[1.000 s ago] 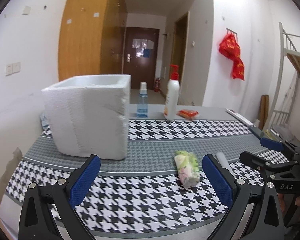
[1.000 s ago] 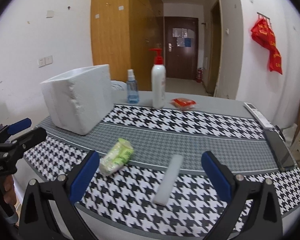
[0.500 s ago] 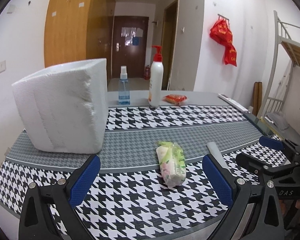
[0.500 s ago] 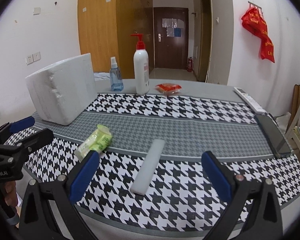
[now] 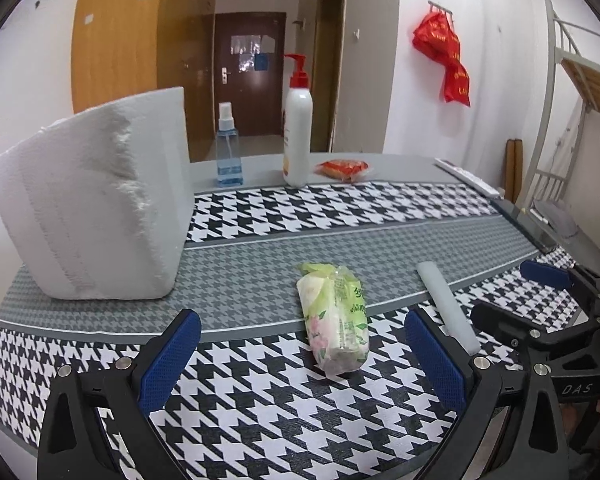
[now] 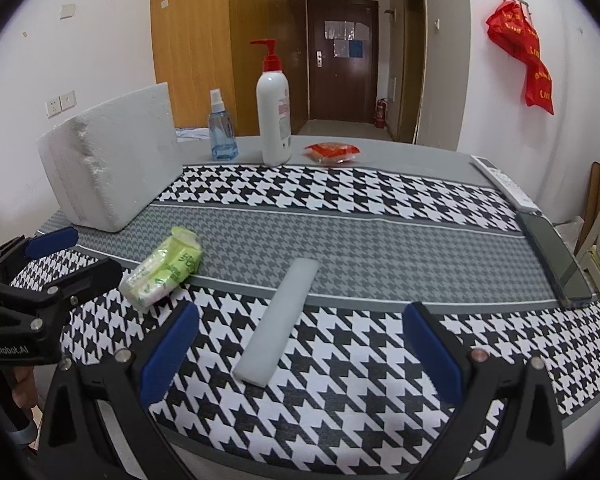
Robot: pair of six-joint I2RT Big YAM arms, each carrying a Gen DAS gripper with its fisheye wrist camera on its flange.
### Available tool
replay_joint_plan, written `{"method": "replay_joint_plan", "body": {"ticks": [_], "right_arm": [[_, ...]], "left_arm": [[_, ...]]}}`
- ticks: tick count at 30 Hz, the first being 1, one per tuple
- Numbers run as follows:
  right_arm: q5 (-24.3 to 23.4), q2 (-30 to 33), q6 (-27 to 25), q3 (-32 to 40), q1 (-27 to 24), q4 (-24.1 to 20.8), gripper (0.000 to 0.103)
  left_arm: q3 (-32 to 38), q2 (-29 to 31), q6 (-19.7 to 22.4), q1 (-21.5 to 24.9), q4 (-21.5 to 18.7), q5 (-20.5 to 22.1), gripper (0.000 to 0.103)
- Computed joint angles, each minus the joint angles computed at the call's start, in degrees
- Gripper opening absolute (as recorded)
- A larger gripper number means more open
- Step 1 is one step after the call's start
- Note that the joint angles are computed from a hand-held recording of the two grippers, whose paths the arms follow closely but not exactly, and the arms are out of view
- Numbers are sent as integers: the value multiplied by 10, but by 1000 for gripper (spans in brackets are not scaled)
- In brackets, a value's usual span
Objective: Organize soft objects
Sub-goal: 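Close the left tool on the green tissue pack while the right tool grasps the white foam stick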
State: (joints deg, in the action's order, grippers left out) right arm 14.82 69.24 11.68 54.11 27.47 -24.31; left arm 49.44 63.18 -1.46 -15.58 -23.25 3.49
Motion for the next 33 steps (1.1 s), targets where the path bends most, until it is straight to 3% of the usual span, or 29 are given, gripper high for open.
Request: {"method": "replay_joint_plan", "body": {"ticks": [7,9,20,31,33], "right_arm": [[-10,8,3,5,-11,-10,103],[-14,8,4,7,-14,-11,103],[-37,23,5,17,-20,-24,103],[-56,45,-1,27,-17,-38,93],[-55,49,-3,30,-17,-42,92]], "left_arm": [[16,23,2,-10,-10,5,101],[25,35,1,-12,-19,0,93],[54,78,5,-22,-58,1,74],[65,92,-1,-36,-73,-30,66],[68,96,-1,-37,-79,-29,59]]}}
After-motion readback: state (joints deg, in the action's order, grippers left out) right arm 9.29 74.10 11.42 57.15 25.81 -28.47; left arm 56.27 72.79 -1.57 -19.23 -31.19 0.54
